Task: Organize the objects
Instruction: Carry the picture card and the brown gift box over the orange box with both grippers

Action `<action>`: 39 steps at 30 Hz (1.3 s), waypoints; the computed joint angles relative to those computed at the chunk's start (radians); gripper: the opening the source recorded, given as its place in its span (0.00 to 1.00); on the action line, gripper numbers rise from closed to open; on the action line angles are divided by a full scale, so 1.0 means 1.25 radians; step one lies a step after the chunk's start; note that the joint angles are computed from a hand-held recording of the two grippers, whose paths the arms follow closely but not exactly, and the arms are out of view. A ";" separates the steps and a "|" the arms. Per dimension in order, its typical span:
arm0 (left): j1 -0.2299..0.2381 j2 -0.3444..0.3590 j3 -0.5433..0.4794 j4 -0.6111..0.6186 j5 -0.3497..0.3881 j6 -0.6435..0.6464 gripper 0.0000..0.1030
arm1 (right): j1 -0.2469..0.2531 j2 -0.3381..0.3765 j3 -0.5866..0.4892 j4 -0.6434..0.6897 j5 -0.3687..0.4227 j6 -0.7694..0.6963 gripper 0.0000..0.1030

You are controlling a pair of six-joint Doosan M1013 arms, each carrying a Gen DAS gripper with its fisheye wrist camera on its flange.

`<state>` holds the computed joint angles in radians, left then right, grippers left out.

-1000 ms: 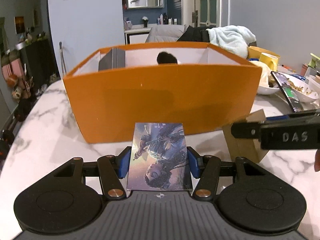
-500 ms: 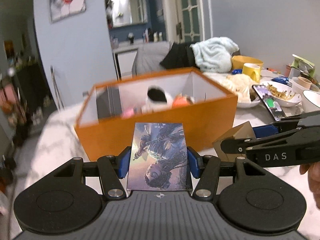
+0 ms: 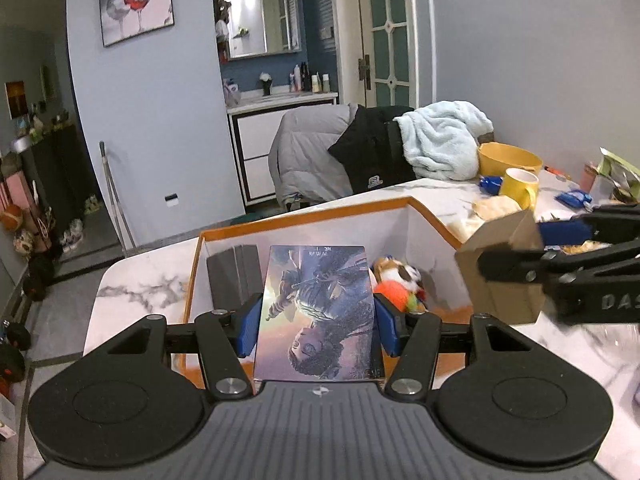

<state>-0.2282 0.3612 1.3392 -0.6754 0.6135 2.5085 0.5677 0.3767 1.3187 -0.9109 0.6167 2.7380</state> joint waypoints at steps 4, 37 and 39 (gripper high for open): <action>-0.005 0.033 -0.061 0.057 0.032 -0.070 0.64 | -0.017 0.018 -0.050 0.025 0.012 -0.063 0.61; -0.031 0.172 -0.211 0.330 0.147 -0.304 0.64 | -0.084 0.156 -0.222 0.380 0.167 -0.487 0.61; -0.031 0.176 -0.215 0.333 0.158 -0.307 0.64 | -0.085 0.163 -0.234 0.390 0.180 -0.508 0.61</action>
